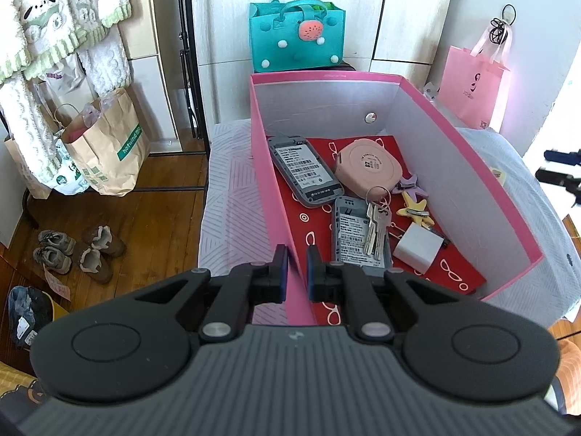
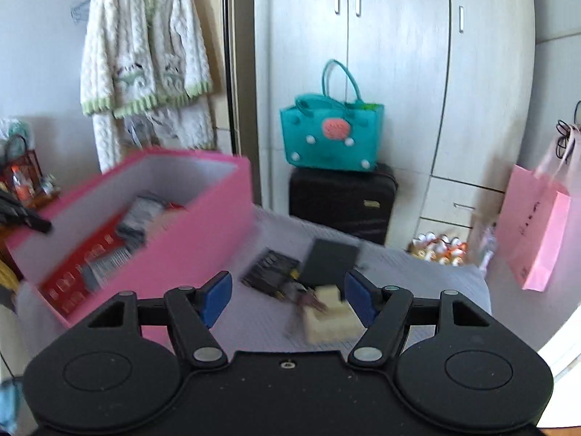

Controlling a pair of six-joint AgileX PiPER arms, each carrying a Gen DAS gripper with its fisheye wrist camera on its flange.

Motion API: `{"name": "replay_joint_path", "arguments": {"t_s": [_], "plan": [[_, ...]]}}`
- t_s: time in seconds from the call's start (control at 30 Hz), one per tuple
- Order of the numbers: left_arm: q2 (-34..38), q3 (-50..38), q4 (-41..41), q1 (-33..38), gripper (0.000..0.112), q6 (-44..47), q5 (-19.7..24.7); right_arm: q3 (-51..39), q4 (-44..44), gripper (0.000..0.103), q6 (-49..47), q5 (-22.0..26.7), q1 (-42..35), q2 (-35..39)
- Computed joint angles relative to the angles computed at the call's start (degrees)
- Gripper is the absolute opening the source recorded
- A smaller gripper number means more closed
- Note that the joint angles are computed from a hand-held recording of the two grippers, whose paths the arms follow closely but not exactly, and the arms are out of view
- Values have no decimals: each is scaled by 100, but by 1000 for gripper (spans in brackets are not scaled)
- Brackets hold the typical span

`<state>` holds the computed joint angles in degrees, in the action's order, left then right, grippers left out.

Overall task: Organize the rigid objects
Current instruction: 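Move the right gripper back to the cream claw clip on the bed, then close the right gripper on the cream claw clip and lift it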

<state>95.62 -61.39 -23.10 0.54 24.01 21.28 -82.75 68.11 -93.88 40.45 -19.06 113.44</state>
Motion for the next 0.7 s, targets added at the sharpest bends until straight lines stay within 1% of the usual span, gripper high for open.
{"name": "replay_joint_path", "arguments": {"t_s": [0.1,0.13,0.2,0.33,0.43,0.6,0.7], "plan": [[7,-17,79,-3,10,-73,15,-2,114,73,-473,-279,44,262],[9,-27,111,-6,10,-106,25,-5,196,73,-674,-334,36,337],[22,-48,156,-8,10,-144,41,-110,183,73,-775,-362,44,503],[16,-32,267,-41,10,-238,-1,-450,34,73,-593,-460,112,899],[-6,20,533,-122,10,-471,-93,-772,-129,73,-346,-515,165,1196],[-6,-29,872,-195,9,-796,-30,-1328,-387,73,115,-543,266,1648],[-8,-56,990,-217,10,-906,3,-1447,-100,73,133,-609,269,1810]]}}
